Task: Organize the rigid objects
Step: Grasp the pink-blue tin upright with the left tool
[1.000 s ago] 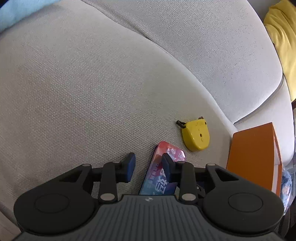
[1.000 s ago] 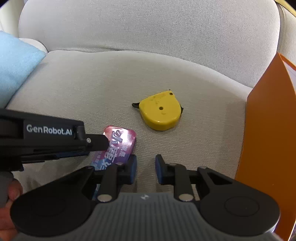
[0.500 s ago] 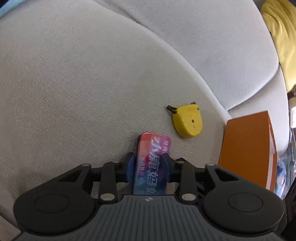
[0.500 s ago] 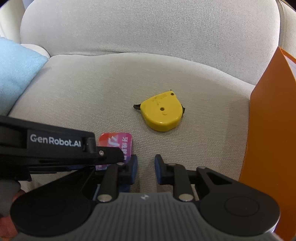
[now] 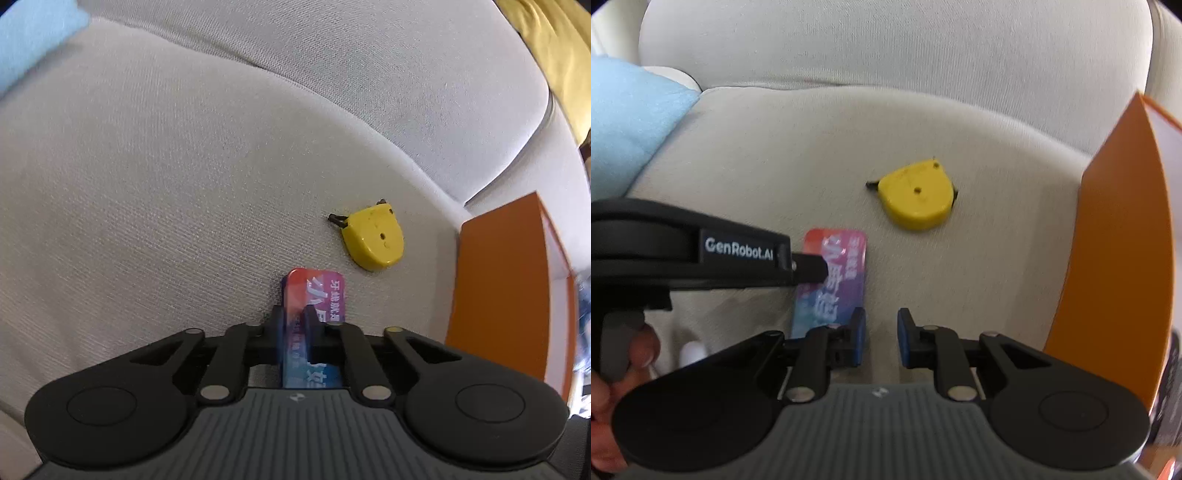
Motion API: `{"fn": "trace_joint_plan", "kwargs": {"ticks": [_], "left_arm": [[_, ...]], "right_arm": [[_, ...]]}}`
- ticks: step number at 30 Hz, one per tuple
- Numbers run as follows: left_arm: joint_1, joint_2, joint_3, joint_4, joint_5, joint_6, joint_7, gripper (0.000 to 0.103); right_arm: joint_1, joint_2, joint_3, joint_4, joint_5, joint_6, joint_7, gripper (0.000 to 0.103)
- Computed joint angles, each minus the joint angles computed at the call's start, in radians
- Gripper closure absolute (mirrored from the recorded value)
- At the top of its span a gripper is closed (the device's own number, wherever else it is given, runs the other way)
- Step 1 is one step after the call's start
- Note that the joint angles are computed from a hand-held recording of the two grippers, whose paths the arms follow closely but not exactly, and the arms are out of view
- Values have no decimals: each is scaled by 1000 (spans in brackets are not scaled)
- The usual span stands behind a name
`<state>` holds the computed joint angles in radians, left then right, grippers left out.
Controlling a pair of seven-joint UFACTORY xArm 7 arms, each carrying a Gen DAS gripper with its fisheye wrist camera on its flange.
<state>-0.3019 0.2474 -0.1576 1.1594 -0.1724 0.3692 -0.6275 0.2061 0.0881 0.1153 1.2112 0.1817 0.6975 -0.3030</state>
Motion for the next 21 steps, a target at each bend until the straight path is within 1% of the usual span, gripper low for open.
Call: {"fn": "trace_joint_plan", "kwargs": {"ticks": [1,3,4,5,6,7,9,11,13,14,17,19,21], "left_arm": [[-7,2,5,8,-5,11,0,98],[40,1,-44,10,-116,33,58,99],[45,3,-47,13,-144,49,62,94],[33,-2,-34,4,-133,51,41,82],[22,-9,-21,-6,-111,53,22,77],[21,-14,-20,-14,-112,52,23,75],[36,-14,-40,-22,-167,47,62,70],[40,-4,-52,-21,-207,35,96,59],[26,5,-45,-20,-189,20,101,53],[22,9,-45,-20,-187,11,104,51],[19,21,-52,-23,-188,-23,126,50],[15,33,-57,-18,-185,-42,142,53],[14,29,-58,-20,-177,-48,152,58]], "right_arm": [[-3,-5,0,-2,14,9,-6,84],[-5,-10,-1,-8,26,16,-8,84],[-6,-8,-1,-6,38,23,-10,84],[-7,-9,-2,-8,45,27,-4,84],[-9,-12,-3,-9,54,26,-4,84],[-10,-16,-3,-12,65,22,-14,84],[-13,-22,-4,-16,76,21,-29,84],[-10,-22,-6,-17,43,22,-14,84],[-3,-19,-8,-21,-16,19,16,84],[-2,-19,-8,-24,-26,14,22,84],[-8,-10,-8,-20,-4,18,5,84],[-13,-5,-8,-17,17,22,-9,84],[-12,1,-6,-17,19,14,-11,84]]}}
